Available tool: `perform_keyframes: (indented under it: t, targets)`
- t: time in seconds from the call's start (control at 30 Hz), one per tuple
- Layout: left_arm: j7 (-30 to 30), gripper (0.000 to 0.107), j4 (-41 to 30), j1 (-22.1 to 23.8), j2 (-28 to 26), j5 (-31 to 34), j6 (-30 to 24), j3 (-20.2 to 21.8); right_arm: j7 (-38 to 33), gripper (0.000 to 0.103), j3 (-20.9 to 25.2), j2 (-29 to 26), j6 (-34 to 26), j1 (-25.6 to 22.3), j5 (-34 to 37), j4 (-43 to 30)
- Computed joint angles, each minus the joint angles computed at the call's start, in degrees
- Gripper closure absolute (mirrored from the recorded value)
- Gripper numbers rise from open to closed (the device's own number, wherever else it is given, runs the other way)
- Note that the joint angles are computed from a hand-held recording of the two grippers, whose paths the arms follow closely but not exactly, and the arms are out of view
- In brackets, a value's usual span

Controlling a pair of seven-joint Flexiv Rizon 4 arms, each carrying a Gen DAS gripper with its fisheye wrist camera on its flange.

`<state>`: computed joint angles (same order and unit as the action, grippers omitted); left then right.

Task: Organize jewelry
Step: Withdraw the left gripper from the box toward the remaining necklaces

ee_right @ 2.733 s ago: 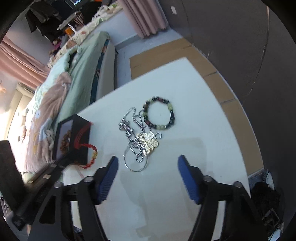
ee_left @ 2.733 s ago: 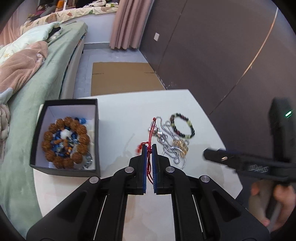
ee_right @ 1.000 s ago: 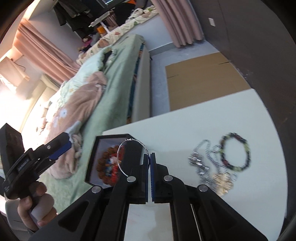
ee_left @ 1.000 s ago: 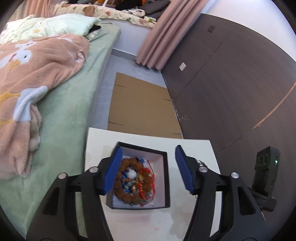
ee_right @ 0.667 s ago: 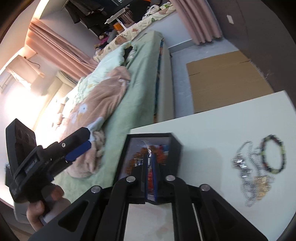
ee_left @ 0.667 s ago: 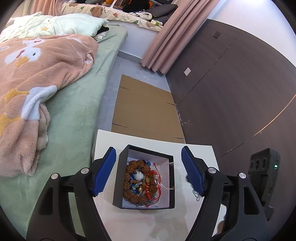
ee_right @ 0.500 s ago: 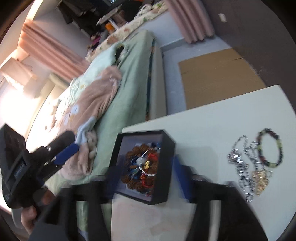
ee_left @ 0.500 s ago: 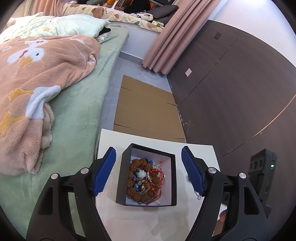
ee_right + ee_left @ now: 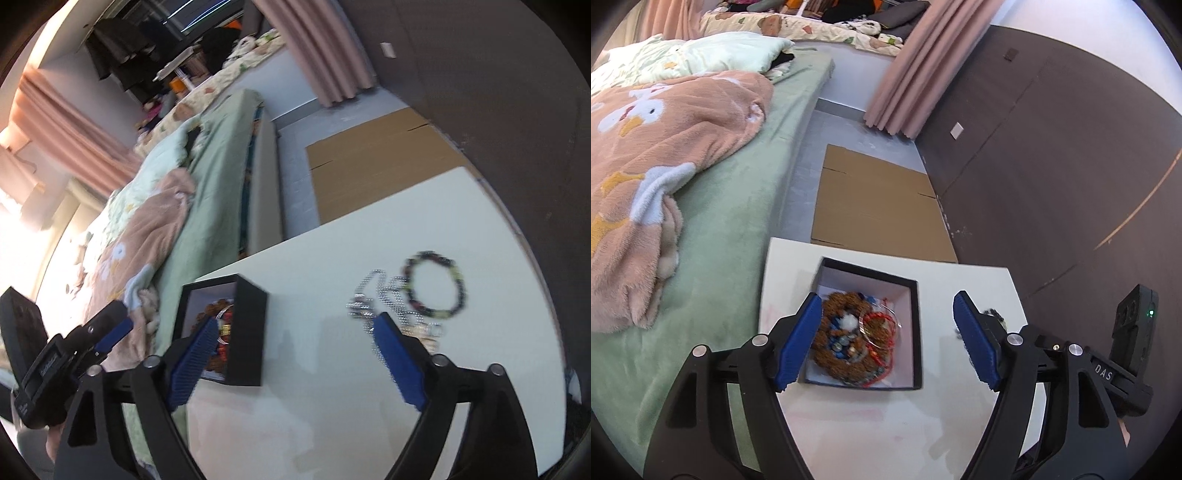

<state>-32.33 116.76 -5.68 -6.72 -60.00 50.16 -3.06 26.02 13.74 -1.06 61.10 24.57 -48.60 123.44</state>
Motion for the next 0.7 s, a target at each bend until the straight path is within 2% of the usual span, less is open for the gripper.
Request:
perform_keyframes:
  t: [0.1, 0.17, 0.23, 0.3, 0.4, 0.7]
  targets:
    - [1.21, 0.033, 1.7, -1.26, 1.27, -0.2, 1.64, -0.42, -0.4, 0.015, 1.12, 1.18, -5.18, 0.68, 4.12, 0.16]
    - [1.34, 0.033, 2.78, -2.36, 1.71, 0.01, 3.82, -0.68, 2.09, 0.013, 1.03, 2.2, -3.27, 0.08, 2.65, 1.62]
    - [1.81, 0.029, 4.26, -3.57, 2.43, -0.52, 5.87, -0.98, 2.92, 0.007, 1.56, 3.58, -4.83, -0.11, 1.85, 2.1]
    - [2.86, 0.024, 5.58, -4.64, 3.25, -1.02, 7.01, -1.15, 2.53, 0.008, 2.36, 4.91, -7.73, -0.06, 2.37, 2.2]
    - [4.68, 0.023, 7.1, -6.32, 4.43, -1.28, 8.55, -1.39, 1.49, 0.008, 3.12, 6.54, -9.08, -0.3, 4.67, 3.09]
    - [2.86, 0.022, 8.71, -8.99, 5.5, -0.76, 10.71, -1.39, -0.49, 0.008, 5.62, 12.62, -12.59, -1.41, 9.39, 6.65]
